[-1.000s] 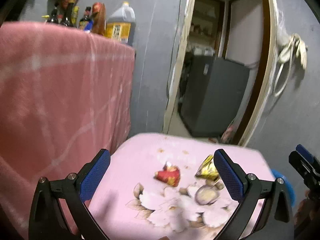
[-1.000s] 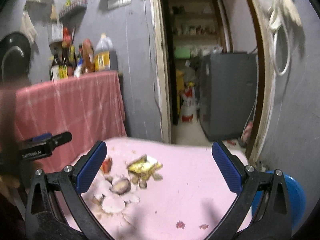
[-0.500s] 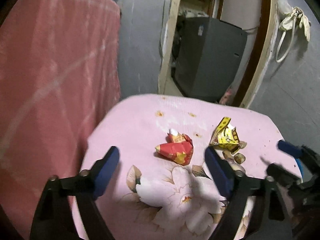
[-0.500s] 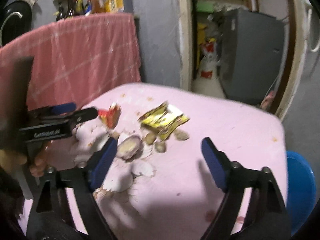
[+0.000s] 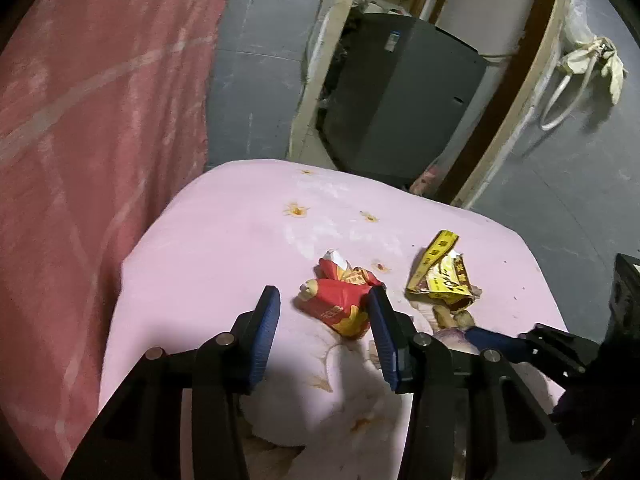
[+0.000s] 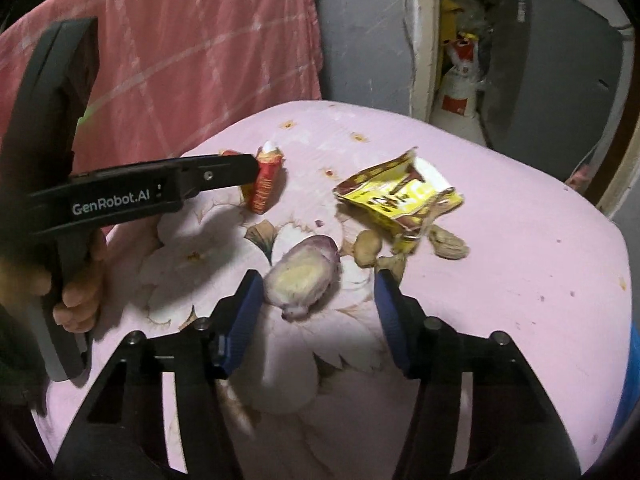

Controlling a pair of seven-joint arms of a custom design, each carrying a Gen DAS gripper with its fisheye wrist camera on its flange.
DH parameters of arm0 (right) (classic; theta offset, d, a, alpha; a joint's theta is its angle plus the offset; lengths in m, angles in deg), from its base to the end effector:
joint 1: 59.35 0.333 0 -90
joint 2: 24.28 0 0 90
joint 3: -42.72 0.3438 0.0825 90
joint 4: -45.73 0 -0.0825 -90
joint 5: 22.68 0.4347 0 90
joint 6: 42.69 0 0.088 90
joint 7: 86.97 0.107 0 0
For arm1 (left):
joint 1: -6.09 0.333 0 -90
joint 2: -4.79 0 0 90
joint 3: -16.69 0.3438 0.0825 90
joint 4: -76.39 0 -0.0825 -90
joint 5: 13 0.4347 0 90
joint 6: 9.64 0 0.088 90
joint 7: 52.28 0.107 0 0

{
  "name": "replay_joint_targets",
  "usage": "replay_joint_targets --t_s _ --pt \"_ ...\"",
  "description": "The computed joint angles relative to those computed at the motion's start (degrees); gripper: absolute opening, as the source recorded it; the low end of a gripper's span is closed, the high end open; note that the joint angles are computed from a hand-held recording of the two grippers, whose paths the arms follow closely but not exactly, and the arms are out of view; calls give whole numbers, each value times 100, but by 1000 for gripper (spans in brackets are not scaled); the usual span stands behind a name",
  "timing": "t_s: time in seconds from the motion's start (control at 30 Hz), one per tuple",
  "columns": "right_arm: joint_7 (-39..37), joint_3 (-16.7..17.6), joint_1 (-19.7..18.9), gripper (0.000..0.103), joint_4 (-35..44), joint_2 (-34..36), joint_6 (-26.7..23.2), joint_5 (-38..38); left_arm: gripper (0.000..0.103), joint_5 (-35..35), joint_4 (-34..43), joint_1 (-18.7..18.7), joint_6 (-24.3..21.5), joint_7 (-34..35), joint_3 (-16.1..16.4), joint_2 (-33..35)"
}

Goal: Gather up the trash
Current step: 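Grasp the red wrapper with the left gripper while the right grasps a purple-white peel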

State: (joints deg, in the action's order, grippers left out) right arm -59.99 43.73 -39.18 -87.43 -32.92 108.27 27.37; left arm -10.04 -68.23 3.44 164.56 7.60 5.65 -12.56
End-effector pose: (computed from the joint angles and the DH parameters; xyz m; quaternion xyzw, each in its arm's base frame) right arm 0.5255 0.1833 0.4430 -0.8655 0.3571 -0.0740 0.3434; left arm 0.4948 -0.1285 0.4761 -0.7169 0.5733 -0.3472 0.1920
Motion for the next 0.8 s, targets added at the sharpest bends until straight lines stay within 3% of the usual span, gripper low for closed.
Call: replay_joint_targets --t_s 0.23,0.4,0.73,0.77,0.8 --pt "35 6 -58 46 134 99 -240 19 31 -585 179 -569 -61 657 482 181" --pt "-92 9 -80 33 135 80 -392 110 24 -1178 278 -858 -57 1153 687 299" --pt "-213 -42 -140 28 94 1 -607 463 19 -1119 166 -547 48 966 319 170" --pt "-289 -67 -145 20 54 -43 -615 573 19 -1070 117 -496 69 880 266 112" --pt "-384 -104 -146 20 22 -93 -657 726 19 -1056 71 -500 113 839 261 72"
